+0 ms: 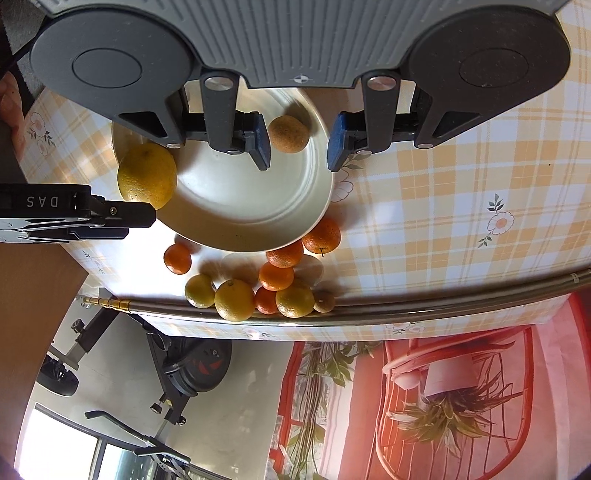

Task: Organize fruits
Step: 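Lower the kiwi onto the white plate and open the left gripper, then withdraw both grippers from the plate back toward the fruit cluster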

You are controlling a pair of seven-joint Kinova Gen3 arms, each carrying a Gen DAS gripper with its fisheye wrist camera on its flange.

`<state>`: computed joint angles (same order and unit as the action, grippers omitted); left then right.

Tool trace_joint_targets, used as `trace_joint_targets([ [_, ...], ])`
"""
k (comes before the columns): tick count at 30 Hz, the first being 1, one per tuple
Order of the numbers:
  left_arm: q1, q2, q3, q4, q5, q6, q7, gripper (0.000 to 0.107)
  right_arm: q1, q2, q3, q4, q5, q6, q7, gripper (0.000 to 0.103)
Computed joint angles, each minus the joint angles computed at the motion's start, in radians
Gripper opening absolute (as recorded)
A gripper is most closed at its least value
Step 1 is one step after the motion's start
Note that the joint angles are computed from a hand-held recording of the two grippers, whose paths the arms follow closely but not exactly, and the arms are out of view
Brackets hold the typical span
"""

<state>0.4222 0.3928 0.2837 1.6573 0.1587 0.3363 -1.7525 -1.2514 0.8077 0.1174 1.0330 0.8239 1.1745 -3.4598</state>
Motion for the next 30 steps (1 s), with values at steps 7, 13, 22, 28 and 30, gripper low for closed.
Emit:
trace_joint_targets([
  [7, -0.034, -0.023, -0.017, -0.040, 0.032, -0.006, 0.036, 0.036, -0.012, -0.026, 0.017, 0.035, 0.045, 0.036, -0.042, 0.057],
  [13, 0.030, -0.029, -0.116, -0.079, -0.047, -0.027, 0.146, 0.036, -0.006, -0.053, 0.018, 0.083, 0.095, 0.071, -0.116, 0.057],
  [22, 0.101, 0.002, -0.203, -0.138, -0.186, -0.028, 0.293, 0.036, 0.019, -0.076, -0.006, 0.148, 0.161, 0.103, -0.212, 0.057],
  [28, 0.083, 0.032, -0.182, -0.165, -0.209, -0.006, 0.310, 0.036, 0.042, -0.070, -0.021, 0.164, 0.177, 0.093, -0.238, 0.057],
  [30, 0.079, 0.040, -0.177, -0.177, -0.214, -0.003, 0.309, 0.036, 0.047, -0.073, -0.023, 0.174, 0.180, 0.083, -0.247, 0.057],
])
